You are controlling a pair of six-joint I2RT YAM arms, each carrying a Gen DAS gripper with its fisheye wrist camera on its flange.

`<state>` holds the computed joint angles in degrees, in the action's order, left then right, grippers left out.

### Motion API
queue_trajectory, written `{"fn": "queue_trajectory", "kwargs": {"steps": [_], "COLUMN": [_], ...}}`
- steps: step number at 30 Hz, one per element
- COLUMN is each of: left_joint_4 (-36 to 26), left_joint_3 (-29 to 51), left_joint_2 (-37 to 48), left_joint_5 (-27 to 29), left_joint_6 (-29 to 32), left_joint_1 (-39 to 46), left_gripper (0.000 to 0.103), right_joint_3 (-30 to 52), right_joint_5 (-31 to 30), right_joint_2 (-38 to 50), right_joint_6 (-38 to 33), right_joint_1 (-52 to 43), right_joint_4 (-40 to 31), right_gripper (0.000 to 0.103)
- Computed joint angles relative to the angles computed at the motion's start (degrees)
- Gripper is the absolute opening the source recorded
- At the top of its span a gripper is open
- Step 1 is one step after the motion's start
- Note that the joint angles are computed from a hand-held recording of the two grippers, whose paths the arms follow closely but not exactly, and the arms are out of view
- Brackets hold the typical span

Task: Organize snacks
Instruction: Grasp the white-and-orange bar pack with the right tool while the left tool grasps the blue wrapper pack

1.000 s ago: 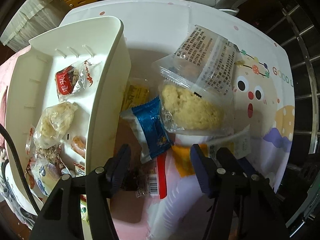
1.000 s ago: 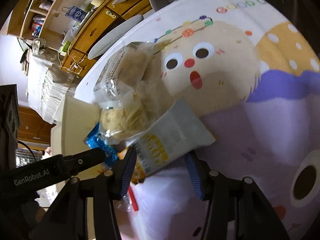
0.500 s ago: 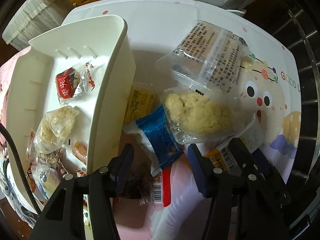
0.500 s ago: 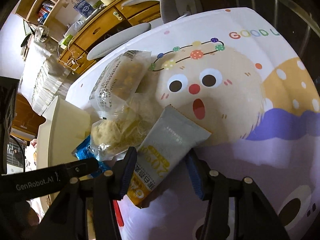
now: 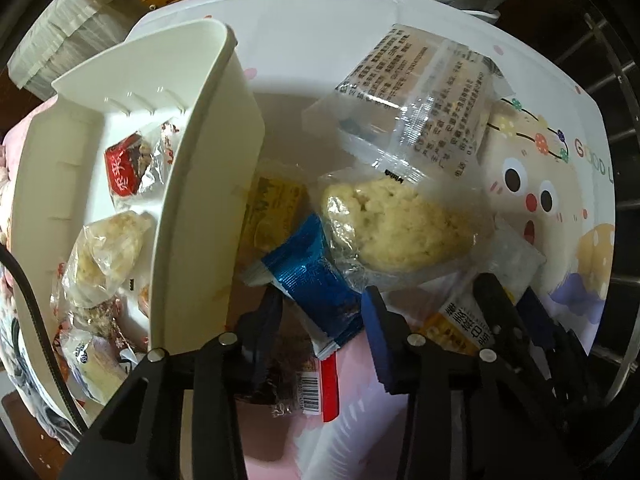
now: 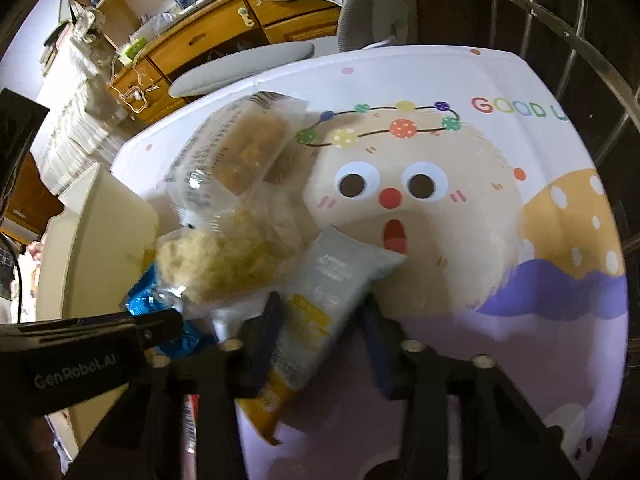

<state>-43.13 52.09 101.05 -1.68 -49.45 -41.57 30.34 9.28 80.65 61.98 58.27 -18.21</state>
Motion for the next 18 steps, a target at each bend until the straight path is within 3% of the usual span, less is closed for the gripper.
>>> {"fn": "queue_trajectory", "kwargs": {"steps": [9, 18], "left_joint_4": [2.25, 2.91], "left_joint_3": [-1.14, -2.41], "left_joint_2": [0.72, -2.00], "left_joint_5": [-0.83, -1.85], "left_joint_6": [-1.54, -2.60], "left_joint_1": [-0.52, -0.32], "left_gripper": [0.039, 0.022], "right_joint_3": [-3.58, -6.68], "right_joint_5": [-0.11, -1.61], "right_joint_2": [-6.12, -14.44], "right_joint_6": [-1.90, -1.52], "right_joint_1": [-1.14, -1.62], "right_joint_4": [-0.68, -2.53], "right_gripper": [0.021, 0.016]}}
